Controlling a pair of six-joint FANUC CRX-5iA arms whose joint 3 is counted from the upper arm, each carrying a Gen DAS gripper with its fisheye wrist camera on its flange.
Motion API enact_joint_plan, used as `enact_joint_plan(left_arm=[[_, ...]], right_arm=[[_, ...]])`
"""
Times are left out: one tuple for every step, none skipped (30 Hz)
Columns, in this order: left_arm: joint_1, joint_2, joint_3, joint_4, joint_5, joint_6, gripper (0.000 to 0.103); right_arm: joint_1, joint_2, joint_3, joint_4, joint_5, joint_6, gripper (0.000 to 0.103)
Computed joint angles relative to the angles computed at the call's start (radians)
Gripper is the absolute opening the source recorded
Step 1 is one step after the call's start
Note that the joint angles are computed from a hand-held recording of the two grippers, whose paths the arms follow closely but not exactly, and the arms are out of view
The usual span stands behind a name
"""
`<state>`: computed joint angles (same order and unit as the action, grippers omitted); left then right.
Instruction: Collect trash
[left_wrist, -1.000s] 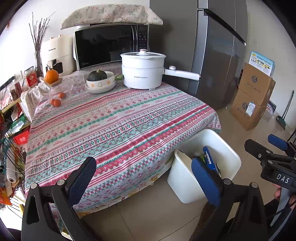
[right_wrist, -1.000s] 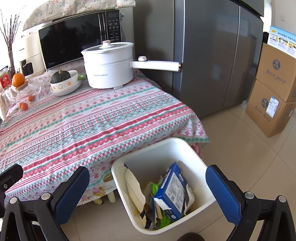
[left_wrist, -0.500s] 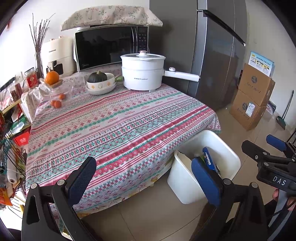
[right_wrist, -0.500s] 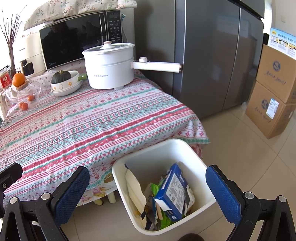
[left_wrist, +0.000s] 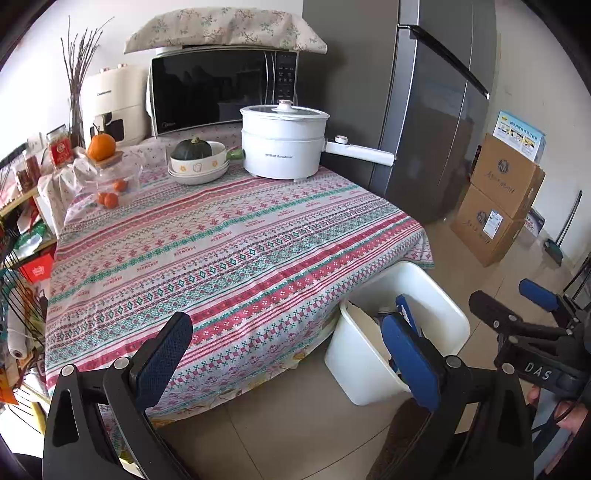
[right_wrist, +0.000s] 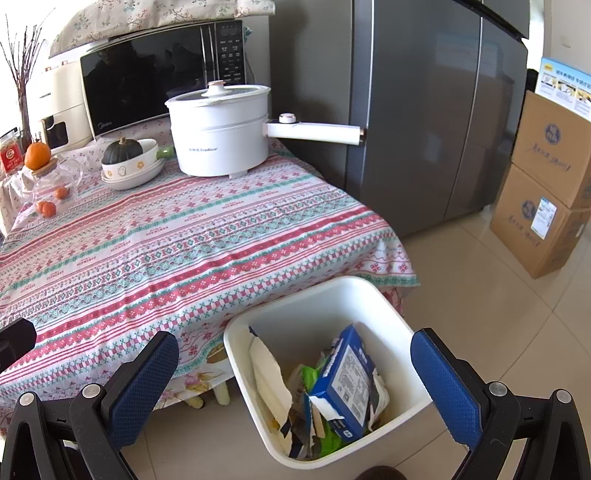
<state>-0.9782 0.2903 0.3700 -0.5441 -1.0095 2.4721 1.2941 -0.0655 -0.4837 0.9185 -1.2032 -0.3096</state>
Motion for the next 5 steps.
enact_joint_plan(left_arm=[[0.012, -0.018, -0.015, 0.014, 0.019, 0.006, 0.103], [0.018, -0.033, -0.02, 0.011, 0.023, 0.015, 0.103], [0.02, -0.045, -0.018, -0.005, 0.017, 0.025, 0.103], [0.02, -0.058, -0.016, -0.027, 0.011, 0.029, 0.103], [0.022, -0.07, -0.014, -0.045, 0.007, 0.026, 0.103]], right_arm=[[0.001, 0.0, -0.002, 0.001, 0.009, -0.001, 0.103], [0.001, 0.001, -0.003, -0.002, 0.024, 0.004, 0.103], [0.0, 0.002, -0.003, -0.007, 0.045, 0.015, 0.103], [-0.001, 0.009, 0.0, -0.014, 0.068, 0.031, 0.103], [-0.003, 0.02, 0.009, -0.029, 0.092, 0.058, 0.103]])
